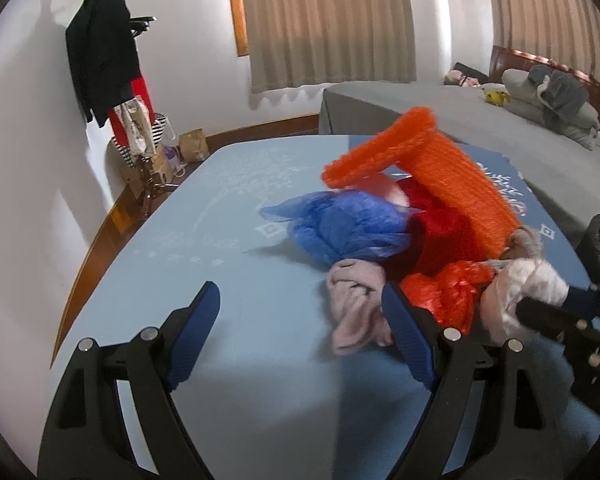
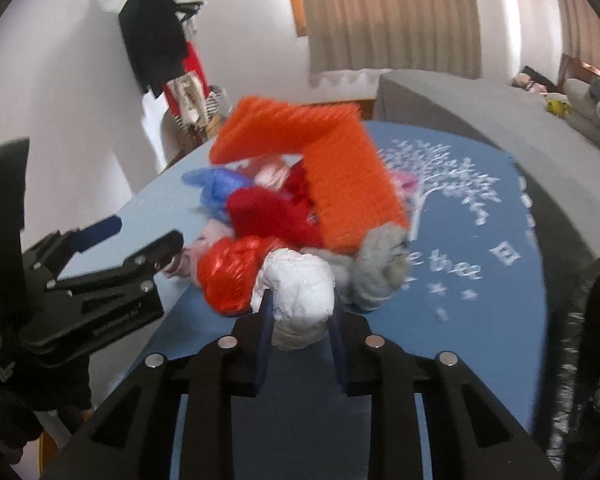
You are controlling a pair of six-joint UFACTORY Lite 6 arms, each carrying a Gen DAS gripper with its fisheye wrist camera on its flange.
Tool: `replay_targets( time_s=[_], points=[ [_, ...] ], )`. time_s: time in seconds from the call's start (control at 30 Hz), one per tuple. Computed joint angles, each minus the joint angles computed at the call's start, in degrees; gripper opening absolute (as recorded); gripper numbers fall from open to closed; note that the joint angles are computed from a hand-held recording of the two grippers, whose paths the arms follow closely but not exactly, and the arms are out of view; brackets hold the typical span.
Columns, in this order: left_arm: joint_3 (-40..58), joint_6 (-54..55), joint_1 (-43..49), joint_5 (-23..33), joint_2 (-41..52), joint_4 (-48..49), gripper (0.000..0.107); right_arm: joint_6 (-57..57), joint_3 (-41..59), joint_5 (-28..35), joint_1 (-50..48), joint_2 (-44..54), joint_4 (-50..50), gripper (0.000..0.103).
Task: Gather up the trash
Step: 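Move the right gripper to the white plastic bag and grasp it, then grasp the red plastic bag with the left gripper while the right gripper holds the white bag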
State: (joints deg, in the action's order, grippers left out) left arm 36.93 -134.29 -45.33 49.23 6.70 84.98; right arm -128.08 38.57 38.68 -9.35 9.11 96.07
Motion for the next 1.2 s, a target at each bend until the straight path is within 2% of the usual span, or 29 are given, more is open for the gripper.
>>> replay_targets(
  time_s=[0.13, 0.33, 0.6, 0.7, 0.77, 1.0, 1.2],
  points=[
    [2.51, -0.58, -1.69, -0.40, 2.18, 1.26, 0.079, 0.52, 0.75, 0.92, -3.45, -0.63, -1.05, 0.026],
    [7.66, -1.12, -2.41, -3.32, 8.26, 4.29, 0.066, 0.81, 3.56, 1.41, -7.44, 2.21, -2.44, 0.026],
    [13.60, 0.77, -2.50, -6.65, 14.86, 5.31, 0.062, 2.55, 5.00, 2.61, -9.49, 3.31, -5.15, 0.026],
    [13.64, 0.12, -2.10, -9.48, 15.06, 7.24, 0.054, 3.04, 4.86, 3.46, -9.80, 2.53, -5.88, 0.026],
    [13.04, -1.96, -1.36, -12.26, 14.68, 10.20, 0.042, 3.56, 4.88, 4.02, -10.11, 1.93, -6.31, 0.026],
    [10.53, -4.14, -2.24, -11.64, 11.79, 11.85, 0.034, 5.30, 4.72, 5.39, -11.80, -0.06, -7.90, 0.026],
    [9.59, -0.75, -5.78, -6.30, 7.17, 7.57, 0.033, 6.64, 4.79, 7.37, -14.06, -1.79, -9.67, 0.026]
  ],
)
